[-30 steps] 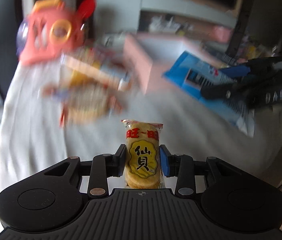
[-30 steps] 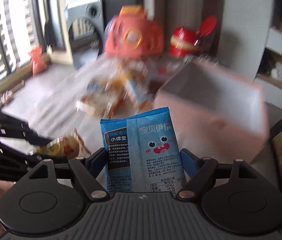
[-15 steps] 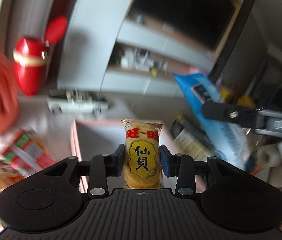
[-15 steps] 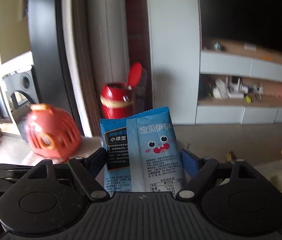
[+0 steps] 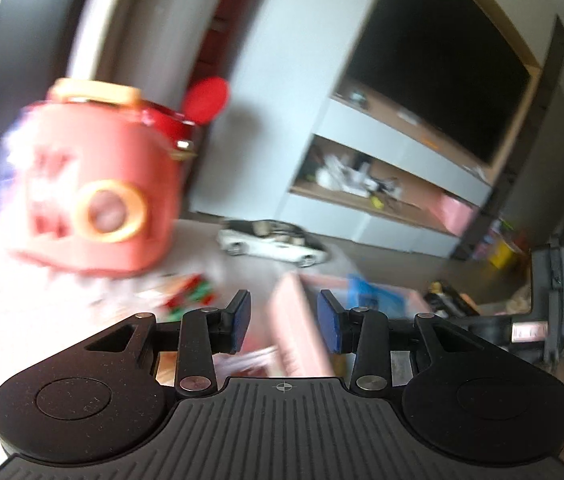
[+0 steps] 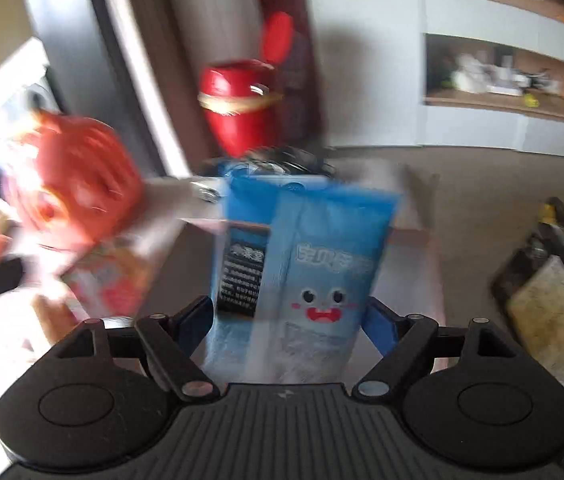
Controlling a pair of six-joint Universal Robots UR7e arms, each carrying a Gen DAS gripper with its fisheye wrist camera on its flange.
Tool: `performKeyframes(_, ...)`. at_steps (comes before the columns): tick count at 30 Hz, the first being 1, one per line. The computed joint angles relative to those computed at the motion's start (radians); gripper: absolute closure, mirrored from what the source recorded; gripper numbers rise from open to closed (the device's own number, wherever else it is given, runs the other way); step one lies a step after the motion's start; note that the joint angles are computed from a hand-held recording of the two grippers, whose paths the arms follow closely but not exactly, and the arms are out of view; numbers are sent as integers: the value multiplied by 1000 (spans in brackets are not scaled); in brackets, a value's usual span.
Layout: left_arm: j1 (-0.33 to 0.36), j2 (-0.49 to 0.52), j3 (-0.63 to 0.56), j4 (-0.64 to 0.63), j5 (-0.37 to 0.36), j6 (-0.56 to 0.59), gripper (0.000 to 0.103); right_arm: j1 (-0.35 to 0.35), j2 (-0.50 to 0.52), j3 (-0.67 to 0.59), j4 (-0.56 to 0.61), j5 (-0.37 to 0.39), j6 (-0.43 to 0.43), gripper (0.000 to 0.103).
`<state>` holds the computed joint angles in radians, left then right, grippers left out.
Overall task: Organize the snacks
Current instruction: 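Carry both packets over the pink box and open both tools to drop them, then grasp the brown cookie lollipop by its wrapper with the left tool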
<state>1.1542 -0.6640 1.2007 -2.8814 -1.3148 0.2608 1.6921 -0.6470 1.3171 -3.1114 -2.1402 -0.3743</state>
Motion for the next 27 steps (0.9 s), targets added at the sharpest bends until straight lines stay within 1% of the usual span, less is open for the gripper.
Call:
performKeyframes(1,5,-20,29,-14,19,4,61,2,11,-2,-32,-27,-4,22)
performKeyframes(2,9,-40,58,-20,43,1,61,2,12,0,-36,-32,0,22)
performKeyframes(3,12,-69,95,-17,65,-9,61,0,-1,11,-10,-26,20,22)
performKeyframes(5,24,-102,143,0,94,-37,61,-9,-49,61,36,22,66,22)
performKeyframes(7,37,-129,179,28,101,-62,61,-11,-99,129,28,65,75,22)
performKeyframes(8,42,-139,192,45,103,-70,61,-7,-117,166,2,71,61,22)
performKeyframes(9,46,-145,200,59,105,-74,61,-1,-130,199,-27,63,40,22)
performKeyframes(11,50,-157,224,66,109,-64,61,20,-140,266,-122,33,-25,22)
performKeyframes(13,48,-156,250,31,129,-32,61,39,-136,322,-216,14,-98,22)
performKeyframes(16,34,-152,279,-50,198,31,61,67,-136,399,-320,12,-176,22)
performKeyframes(17,31,-151,284,-72,206,24,61,73,-126,419,-359,12,-205,22)
performKeyframes(19,41,-148,272,-86,184,-15,61,84,-105,447,-417,6,-247,22)
performKeyframes(20,46,-139,252,-89,184,-36,61,85,-98,459,-425,11,-251,22)
performKeyframes(23,55,-112,201,-100,199,-40,61,74,-99,483,-371,55,-195,22)
performKeyframes(25,65,-88,150,-77,179,-31,61,65,-93,495,-351,81,-172,22)
performKeyframes(27,73,-58,86,-38,152,-16,61,65,-83,495,-337,87,-170,22)
